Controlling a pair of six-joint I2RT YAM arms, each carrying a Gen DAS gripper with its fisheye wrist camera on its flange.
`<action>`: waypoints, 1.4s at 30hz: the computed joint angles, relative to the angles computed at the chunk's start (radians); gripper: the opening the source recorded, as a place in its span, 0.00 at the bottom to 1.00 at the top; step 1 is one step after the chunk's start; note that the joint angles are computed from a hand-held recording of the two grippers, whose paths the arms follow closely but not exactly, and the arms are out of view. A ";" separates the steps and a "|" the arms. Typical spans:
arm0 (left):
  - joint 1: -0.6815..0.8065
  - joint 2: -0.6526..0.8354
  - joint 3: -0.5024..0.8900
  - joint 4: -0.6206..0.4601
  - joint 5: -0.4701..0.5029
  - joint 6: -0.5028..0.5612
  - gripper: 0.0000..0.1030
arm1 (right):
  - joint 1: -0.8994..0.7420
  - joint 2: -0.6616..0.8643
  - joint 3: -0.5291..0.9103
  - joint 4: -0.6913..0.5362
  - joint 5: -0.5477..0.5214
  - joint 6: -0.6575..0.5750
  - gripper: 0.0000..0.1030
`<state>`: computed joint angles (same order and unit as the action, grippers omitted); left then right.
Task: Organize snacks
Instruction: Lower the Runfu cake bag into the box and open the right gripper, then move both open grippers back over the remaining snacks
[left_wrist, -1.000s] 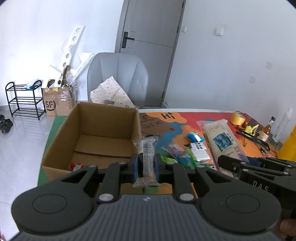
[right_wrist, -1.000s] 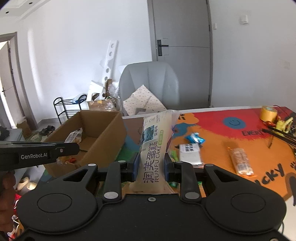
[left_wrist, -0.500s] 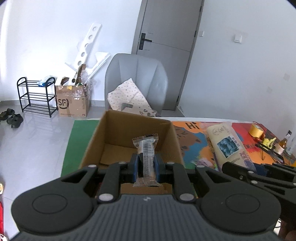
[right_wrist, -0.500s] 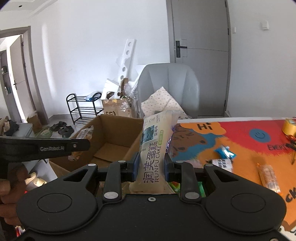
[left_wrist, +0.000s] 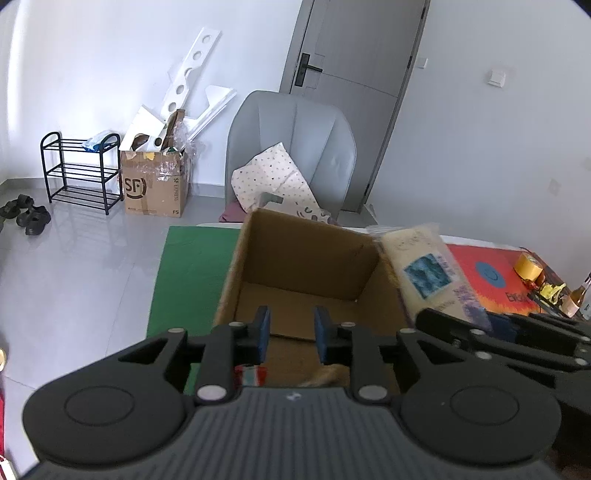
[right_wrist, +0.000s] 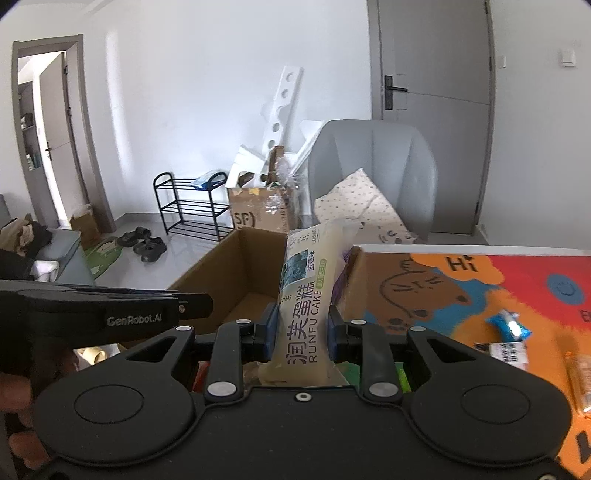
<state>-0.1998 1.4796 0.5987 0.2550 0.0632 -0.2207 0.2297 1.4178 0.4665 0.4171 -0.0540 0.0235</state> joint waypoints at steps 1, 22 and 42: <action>0.010 -0.007 -0.003 -0.004 0.006 -0.001 0.28 | 0.009 0.009 0.007 0.000 0.000 0.007 0.24; -0.029 -0.177 -0.076 -0.064 -0.029 -0.041 0.80 | -0.114 -0.204 -0.108 -0.092 -0.076 0.066 0.66; -0.367 -0.330 -0.140 -0.127 -0.323 -0.152 0.96 | -0.611 -0.585 -0.246 -0.347 -0.440 -0.040 1.00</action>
<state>-0.5668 1.1493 0.4588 0.1283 -0.2597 -0.3727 -0.3816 0.8329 0.2208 0.0706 -0.4944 -0.0165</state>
